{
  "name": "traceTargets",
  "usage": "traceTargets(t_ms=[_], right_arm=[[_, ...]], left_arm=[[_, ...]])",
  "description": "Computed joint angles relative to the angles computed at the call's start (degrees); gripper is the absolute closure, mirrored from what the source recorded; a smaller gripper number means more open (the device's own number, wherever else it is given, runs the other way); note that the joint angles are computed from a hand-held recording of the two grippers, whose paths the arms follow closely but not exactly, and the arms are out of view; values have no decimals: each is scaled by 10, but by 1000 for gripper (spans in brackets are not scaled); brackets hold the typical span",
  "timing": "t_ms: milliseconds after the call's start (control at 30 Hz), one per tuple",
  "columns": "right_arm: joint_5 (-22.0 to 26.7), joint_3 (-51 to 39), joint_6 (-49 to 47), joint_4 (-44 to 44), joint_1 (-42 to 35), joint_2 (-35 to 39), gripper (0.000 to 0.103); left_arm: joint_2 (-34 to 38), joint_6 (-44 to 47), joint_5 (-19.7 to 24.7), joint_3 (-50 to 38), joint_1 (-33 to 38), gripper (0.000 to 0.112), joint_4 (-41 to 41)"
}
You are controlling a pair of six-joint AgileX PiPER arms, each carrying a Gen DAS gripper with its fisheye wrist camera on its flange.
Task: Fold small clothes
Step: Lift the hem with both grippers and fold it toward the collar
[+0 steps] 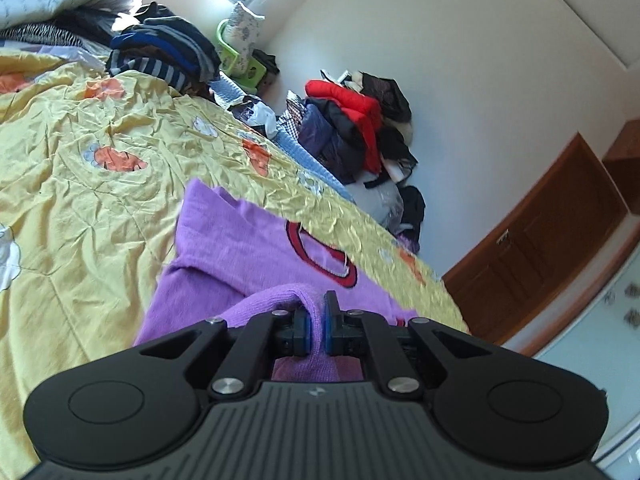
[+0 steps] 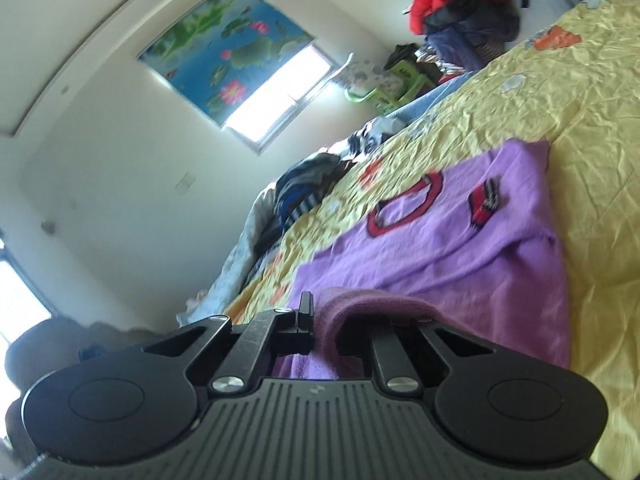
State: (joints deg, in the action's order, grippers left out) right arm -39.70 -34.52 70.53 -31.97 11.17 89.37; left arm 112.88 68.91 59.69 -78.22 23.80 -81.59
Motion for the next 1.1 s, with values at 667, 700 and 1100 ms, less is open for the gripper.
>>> traceTargets(t_ms=[667, 700, 1100], right_arm=[[23, -140, 60, -64, -72, 113, 91], [25, -150, 66, -69, -75, 121, 91], [57, -287, 164, -150, -99, 217, 91]], left_arm=[[102, -169, -50, -199, -53, 106, 55], [109, -178, -52, -213, -58, 106, 59], [209, -319, -70, -407, -94, 106, 149]])
